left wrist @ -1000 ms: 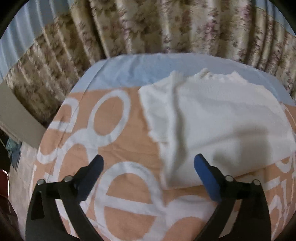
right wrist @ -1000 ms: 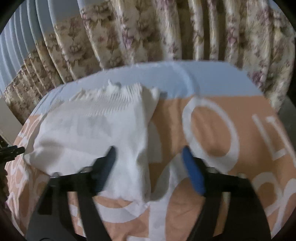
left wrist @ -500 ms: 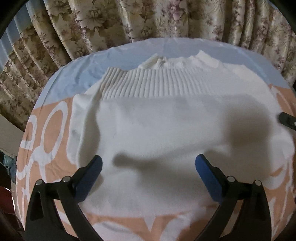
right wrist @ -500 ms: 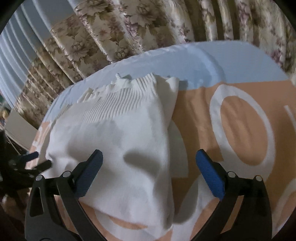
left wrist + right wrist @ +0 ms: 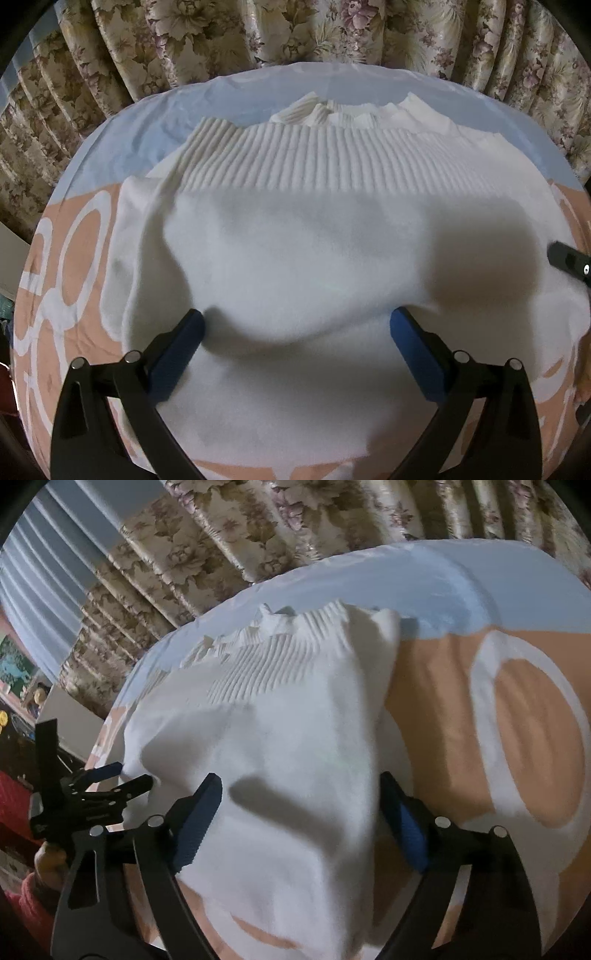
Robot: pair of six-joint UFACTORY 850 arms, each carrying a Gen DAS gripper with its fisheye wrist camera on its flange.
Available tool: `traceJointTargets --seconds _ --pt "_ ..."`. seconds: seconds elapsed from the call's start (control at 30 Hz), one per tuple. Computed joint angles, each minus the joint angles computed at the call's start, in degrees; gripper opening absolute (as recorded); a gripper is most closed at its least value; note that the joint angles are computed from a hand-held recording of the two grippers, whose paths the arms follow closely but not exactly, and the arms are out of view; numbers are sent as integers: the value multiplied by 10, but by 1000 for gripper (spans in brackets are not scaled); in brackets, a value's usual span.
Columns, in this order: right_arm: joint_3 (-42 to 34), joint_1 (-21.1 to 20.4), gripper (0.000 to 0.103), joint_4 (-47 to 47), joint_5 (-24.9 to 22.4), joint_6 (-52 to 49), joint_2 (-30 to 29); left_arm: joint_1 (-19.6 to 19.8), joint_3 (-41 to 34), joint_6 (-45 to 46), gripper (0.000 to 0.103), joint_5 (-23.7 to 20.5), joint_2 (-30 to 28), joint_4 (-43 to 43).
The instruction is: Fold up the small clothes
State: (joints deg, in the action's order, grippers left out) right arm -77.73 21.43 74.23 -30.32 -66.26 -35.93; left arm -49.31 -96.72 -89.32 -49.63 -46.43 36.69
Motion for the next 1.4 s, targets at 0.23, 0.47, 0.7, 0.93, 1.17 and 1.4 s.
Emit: traceJointTargets --seconds 0.23,0.47,0.7,0.93,1.17,1.4 --pt "-65 1 82 -19 -27 42 -44 11 -38 6 102 -17 -22 -25" --pt "-101 1 48 -67 -30 122 -65 7 -43 -2 102 -27 -29 -10" --pt "-106 6 42 -121 -10 208 -63 7 -34 2 102 -16 -23 -10" --pt "-69 -22 45 -57 -83 184 -48 9 -27 7 102 -9 -18 -9" --pt "-94 4 35 -111 -28 224 -55 10 -36 14 102 -15 -23 -17" --pt "-66 63 27 -346 112 382 -11 12 -31 17 102 -8 -20 -18"
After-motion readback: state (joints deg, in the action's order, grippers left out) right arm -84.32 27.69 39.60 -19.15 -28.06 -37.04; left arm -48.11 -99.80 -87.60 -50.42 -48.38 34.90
